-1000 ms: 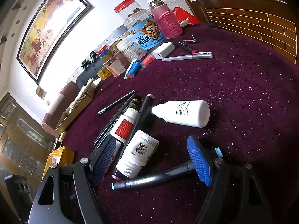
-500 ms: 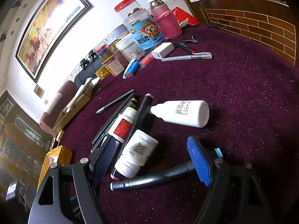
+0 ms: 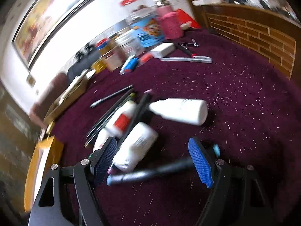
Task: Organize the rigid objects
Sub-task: 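Place the pen and marker in the tray, open the left tool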
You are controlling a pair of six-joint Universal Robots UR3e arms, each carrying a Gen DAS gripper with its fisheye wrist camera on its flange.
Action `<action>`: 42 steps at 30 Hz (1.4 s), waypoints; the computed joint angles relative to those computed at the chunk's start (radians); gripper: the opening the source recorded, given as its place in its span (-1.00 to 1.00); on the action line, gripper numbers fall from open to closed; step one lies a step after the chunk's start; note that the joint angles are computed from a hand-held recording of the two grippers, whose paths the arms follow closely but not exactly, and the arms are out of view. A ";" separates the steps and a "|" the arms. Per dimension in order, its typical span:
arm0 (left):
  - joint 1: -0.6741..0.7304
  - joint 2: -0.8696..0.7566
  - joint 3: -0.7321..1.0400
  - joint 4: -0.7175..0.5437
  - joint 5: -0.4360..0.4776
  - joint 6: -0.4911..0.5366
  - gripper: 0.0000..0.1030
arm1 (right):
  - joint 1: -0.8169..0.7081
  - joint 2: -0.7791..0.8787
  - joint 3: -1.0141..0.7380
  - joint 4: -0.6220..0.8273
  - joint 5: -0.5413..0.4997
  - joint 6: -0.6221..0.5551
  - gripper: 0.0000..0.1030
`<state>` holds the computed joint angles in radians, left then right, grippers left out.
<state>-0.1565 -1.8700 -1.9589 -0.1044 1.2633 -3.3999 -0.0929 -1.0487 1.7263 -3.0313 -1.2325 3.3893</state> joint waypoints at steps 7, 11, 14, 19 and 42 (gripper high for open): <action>0.091 0.093 -0.120 0.092 -0.126 -0.015 -0.88 | 0.121 -0.076 -0.014 0.172 0.043 -0.106 0.44; 0.154 0.170 -0.201 0.105 -0.185 -0.008 -0.88 | 0.207 0.015 -0.155 0.279 -0.019 -0.122 0.41; 0.217 0.242 -0.263 0.097 -0.213 0.007 -0.88 | 0.262 0.090 -0.269 0.353 -0.077 -0.121 0.29; 0.370 0.370 -0.355 0.054 -0.279 0.049 -0.88 | 0.328 0.140 -0.331 0.377 -0.200 -0.120 0.08; 0.721 0.406 -0.281 -0.263 -0.363 0.235 -0.88 | 0.279 0.175 -0.643 0.620 0.279 -0.047 -0.74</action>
<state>0.5641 -1.4637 -2.2399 -0.3675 0.8999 -3.1646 0.1859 -0.8736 1.0837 -2.4117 -0.9534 3.3419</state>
